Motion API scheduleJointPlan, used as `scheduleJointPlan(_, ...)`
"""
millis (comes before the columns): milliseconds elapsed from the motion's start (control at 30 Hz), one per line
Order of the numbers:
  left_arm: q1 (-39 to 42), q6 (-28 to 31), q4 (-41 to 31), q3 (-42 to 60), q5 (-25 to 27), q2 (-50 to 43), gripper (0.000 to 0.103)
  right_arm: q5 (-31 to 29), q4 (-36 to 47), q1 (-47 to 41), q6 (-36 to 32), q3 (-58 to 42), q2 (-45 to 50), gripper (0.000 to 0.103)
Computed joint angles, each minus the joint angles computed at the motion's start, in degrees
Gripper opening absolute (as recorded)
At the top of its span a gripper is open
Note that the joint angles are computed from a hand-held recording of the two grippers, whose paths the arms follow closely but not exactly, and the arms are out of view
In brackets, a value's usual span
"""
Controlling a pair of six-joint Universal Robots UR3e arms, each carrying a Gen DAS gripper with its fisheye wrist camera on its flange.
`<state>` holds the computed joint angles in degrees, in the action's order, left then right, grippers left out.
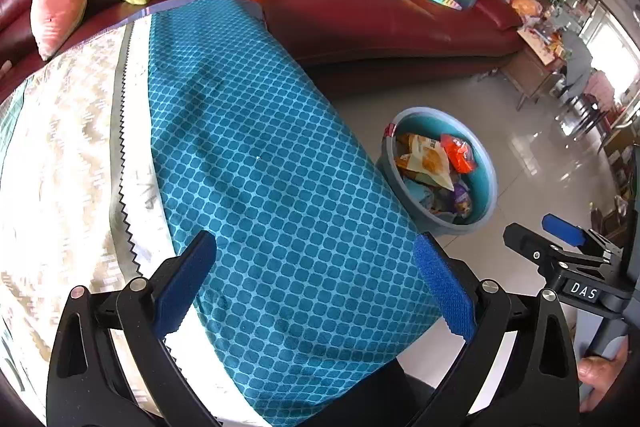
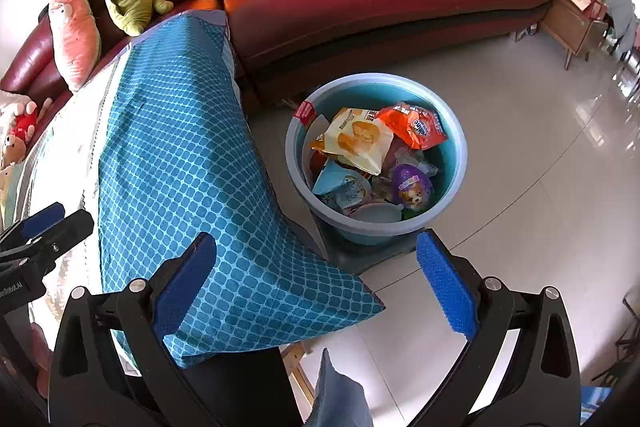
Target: Collect trash
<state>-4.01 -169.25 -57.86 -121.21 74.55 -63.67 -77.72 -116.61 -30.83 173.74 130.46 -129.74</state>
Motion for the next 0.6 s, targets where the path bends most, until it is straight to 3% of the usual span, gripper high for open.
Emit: scheduleJointPlan(600,-4.2,-2.92,8.21,-2.58,6.16,-4.26,0.099,0.95,-5.43,-1.46,0.31,2.74,3.85,0.096)
